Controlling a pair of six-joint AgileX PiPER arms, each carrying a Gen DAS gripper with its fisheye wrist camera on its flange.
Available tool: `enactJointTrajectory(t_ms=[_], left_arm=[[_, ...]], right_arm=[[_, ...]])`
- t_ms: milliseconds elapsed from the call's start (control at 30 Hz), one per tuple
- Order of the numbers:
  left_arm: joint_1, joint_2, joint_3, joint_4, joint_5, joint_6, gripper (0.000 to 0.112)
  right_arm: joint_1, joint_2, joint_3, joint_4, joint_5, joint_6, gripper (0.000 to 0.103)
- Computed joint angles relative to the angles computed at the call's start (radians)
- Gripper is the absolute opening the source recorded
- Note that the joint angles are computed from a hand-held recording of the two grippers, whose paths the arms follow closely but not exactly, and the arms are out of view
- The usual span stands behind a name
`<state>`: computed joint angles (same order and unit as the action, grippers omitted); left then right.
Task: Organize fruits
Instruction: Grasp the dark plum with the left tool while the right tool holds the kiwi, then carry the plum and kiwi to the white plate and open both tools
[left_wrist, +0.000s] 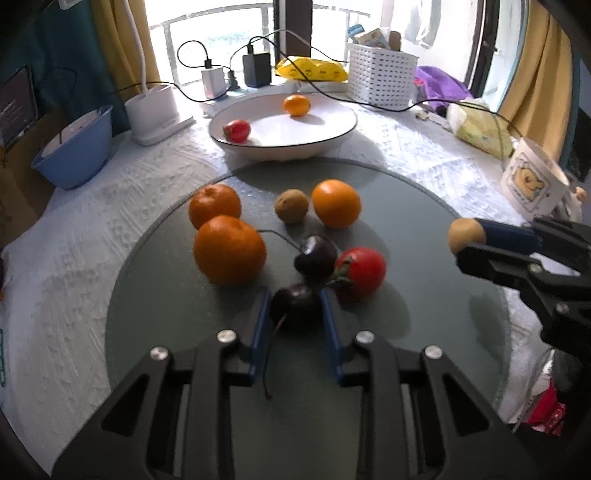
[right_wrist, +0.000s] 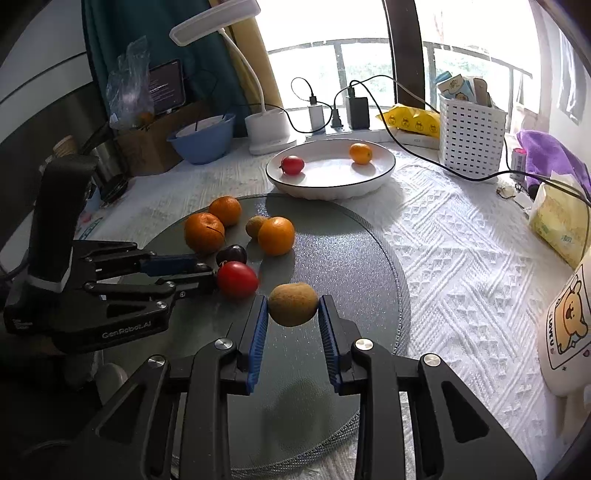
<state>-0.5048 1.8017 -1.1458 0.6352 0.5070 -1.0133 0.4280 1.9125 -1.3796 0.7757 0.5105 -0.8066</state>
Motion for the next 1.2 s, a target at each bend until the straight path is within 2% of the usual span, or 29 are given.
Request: enactJointTrajectory(t_ms=[367,700,1200], left_arm=[[-0.004,-0.088,0.057,0.002,-0.055,0.009,0.028],[0.062,-0.159,0.087,-0.032,-0.106,0.08,0.028],[0.195,-0.159,0.051,-0.254,-0.201,0.387,0.028]], right_arm=[[0.045,0.012,-0.054,-0.14,-0.003,0.131,0.03],[0.083,0.047,-0.162,-0.274,0.016,0.263,0.03],[0.106,0.165,-0.429,-0.446,0.107,0.418,0.03]])
